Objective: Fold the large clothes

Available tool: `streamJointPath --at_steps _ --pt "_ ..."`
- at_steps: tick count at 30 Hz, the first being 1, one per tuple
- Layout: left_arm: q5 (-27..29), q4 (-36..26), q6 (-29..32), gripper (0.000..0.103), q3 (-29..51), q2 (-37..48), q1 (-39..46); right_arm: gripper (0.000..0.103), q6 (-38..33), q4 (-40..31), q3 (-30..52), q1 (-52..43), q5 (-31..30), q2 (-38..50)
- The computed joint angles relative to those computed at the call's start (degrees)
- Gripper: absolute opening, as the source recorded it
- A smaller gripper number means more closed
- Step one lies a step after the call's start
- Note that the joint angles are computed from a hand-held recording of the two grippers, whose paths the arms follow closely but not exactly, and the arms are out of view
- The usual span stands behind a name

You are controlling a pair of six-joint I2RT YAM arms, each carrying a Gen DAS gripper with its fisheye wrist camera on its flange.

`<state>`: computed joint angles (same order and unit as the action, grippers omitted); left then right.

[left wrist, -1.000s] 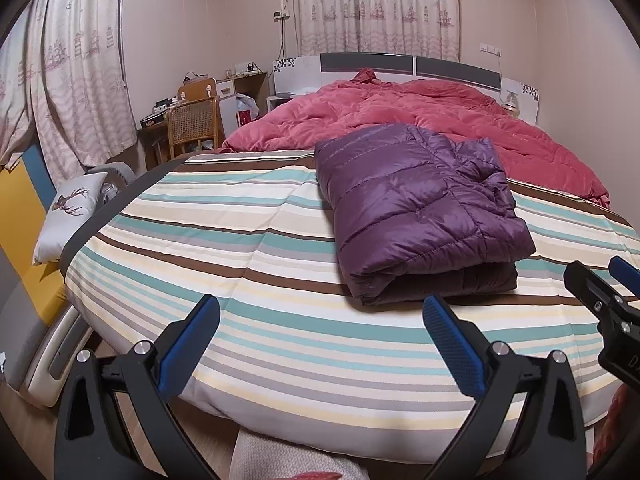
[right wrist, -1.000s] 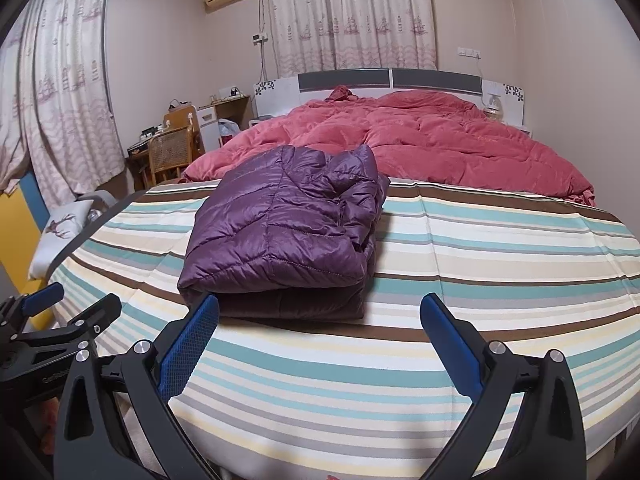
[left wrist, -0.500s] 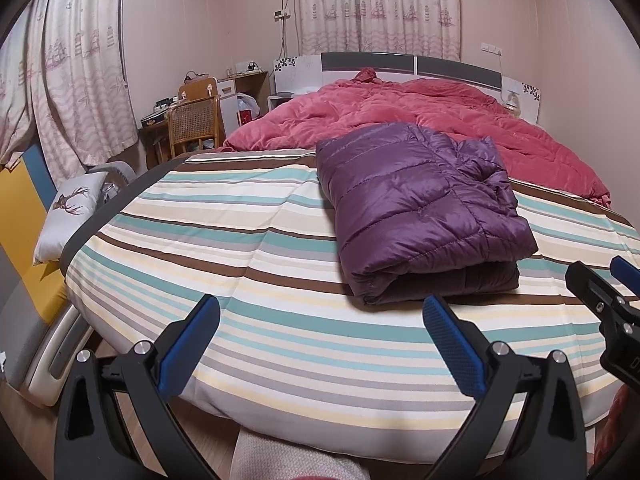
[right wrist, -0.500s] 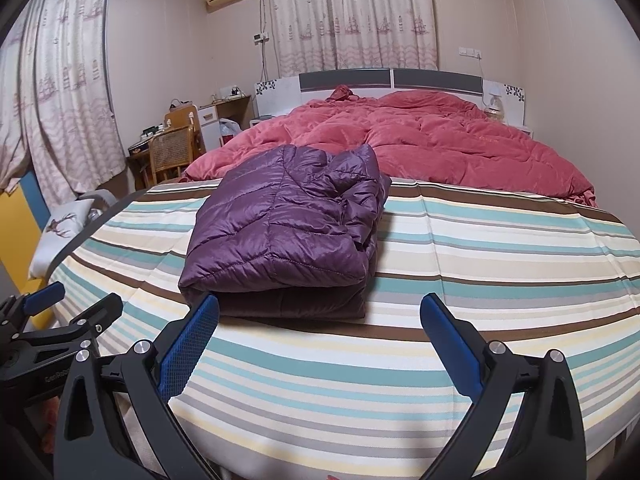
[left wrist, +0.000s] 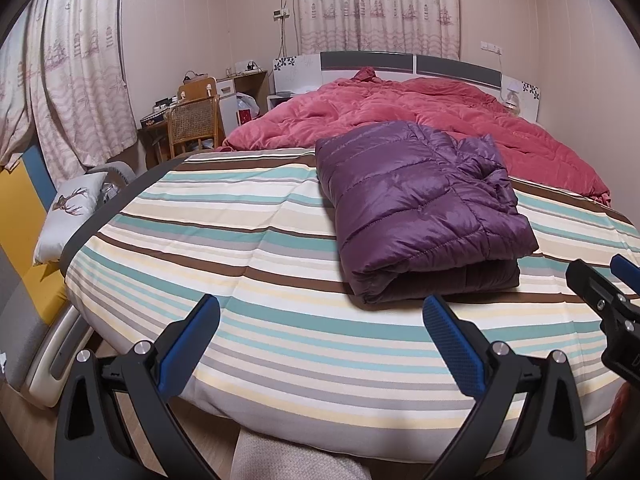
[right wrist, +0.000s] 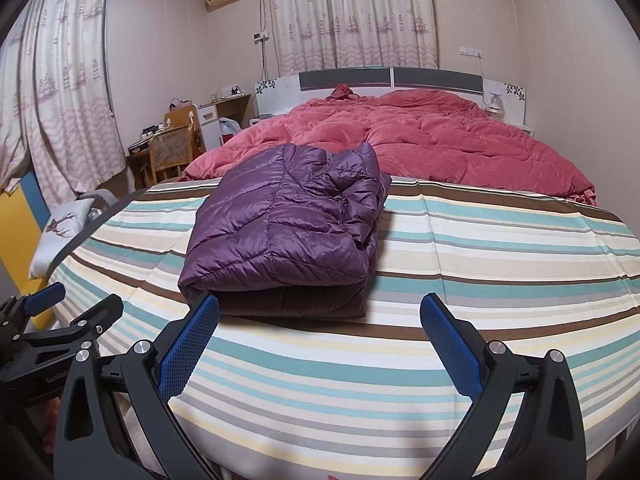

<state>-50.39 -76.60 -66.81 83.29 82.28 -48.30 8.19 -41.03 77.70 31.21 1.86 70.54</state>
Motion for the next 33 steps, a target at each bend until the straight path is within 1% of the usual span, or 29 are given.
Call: streamJointPath --at_steps 4,13,18,26,29,33 --pt "0.0 0.2 0.3 0.101 -0.1 0.2 -0.2 0.1 0.1 -0.1 0.1 0.1 0.1 0.1" --pt "2.0 1.9 -0.1 0.101 -1.5 -1.3 0.7 0.1 0.5 -0.7 0.4 -0.1 -0.3 0.3" --pt "0.2 -0.4 -0.7 0.101 -0.2 0.7 -0.1 0.1 1.0 -0.8 0.3 -0.4 -0.6 0.3" --pt "3.5 0.6 0.1 0.101 -0.2 -0.1 1.9 0.1 1.1 -0.9 0.1 -0.7 -0.9 0.2" --pt "4.9 2.2 1.0 0.101 -0.9 -0.6 2.5 0.1 1.1 -1.2 0.2 -0.7 -1.1 0.4" --pt "5.3 3.7 2.4 0.101 -2.0 -0.6 2.9 0.1 1.1 -1.0 -0.2 -1.3 -1.4 0.8"
